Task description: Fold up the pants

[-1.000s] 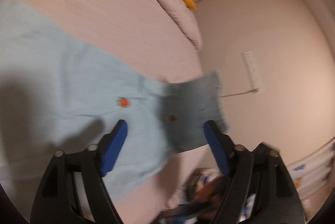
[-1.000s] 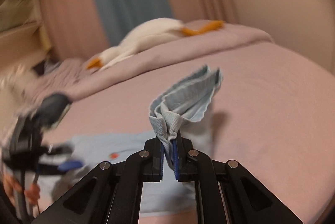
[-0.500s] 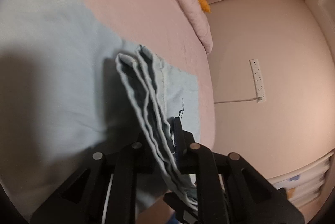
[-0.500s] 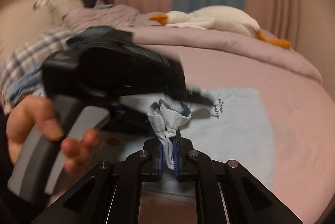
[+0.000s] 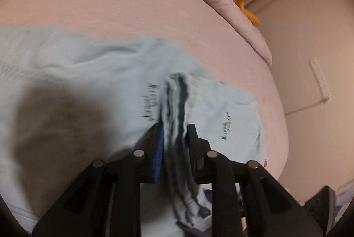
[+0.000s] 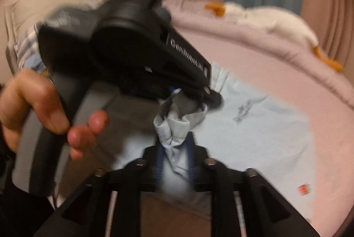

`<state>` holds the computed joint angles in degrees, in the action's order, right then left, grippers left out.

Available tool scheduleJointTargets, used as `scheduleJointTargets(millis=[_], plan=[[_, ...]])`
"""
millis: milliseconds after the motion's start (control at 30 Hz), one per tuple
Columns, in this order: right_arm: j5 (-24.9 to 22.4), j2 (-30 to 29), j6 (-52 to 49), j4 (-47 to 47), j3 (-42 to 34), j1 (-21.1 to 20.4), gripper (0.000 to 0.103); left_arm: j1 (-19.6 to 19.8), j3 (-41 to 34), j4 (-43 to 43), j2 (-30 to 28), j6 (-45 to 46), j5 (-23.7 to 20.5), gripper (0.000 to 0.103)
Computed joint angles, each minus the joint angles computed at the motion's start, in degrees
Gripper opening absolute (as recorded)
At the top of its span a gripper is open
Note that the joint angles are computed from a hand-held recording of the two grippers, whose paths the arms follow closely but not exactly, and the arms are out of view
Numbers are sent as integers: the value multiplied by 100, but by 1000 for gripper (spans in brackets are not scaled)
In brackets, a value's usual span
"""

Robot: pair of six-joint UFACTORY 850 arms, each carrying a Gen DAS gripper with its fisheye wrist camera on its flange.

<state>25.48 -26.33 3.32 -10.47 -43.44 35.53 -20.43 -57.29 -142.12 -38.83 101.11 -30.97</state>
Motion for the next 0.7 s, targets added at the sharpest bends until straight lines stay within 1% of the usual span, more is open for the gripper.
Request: scheduleJointTargets(millis=[33,67,100,167,200,233,267,300,333,400,467,500,533,567,600,633,700], plan=[[-143,-61,554,-496,-56,-64,39,15,19,-38,20,-22,-29,28],[-125,-61,1154,-1020,-45,-159,39,-2,40,-206,90,149,97,31],[-26,14,1753,-1620,6,-289,39,-33,130,-526,218,556,260,34],[311,228,2733,-2625,159,-618,40,-78,310,-1005,422,1177,273,39],[491,352,3115,-2975,240,-804,44,-109,369,-1188,519,1407,241,39],[640,436,3356,-3173,300,-944,46,-124,353,-1192,539,1461,172,39],[855,552,3555,-3263,400,-1162,46,-153,347,-1102,571,1450,51,39],[881,624,3528,-3114,465,-1276,46,-218,316,-949,587,1423,-53,39],[772,652,3349,-2819,483,-1283,46,-275,268,-749,573,1357,-123,37],[270,639,2491,-1717,453,-1284,46,-418,51,-407,430,1178,-170,37],[-254,441,1975,-1038,244,-1293,46,-545,-114,-533,278,1317,36,34],[-317,376,1952,-987,198,-1312,46,-613,-224,-704,178,1432,285,26],[-378,291,1954,-976,143,-1318,46,-645,-298,-805,98,1466,522,20],[-466,233,1915,-934,93,-1295,46,-666,-391,-717,2,1260,802,19],[-592,166,1762,-807,44,-1250,46,-651,-315,-535,-57,930,843,8],[-707,118,1538,-593,8,-1186,46,-621,-209,-470,-41,840,716,4],[-964,92,1055,-221,-81,-1084,46,-628,116,-669,124,1134,610,2]])
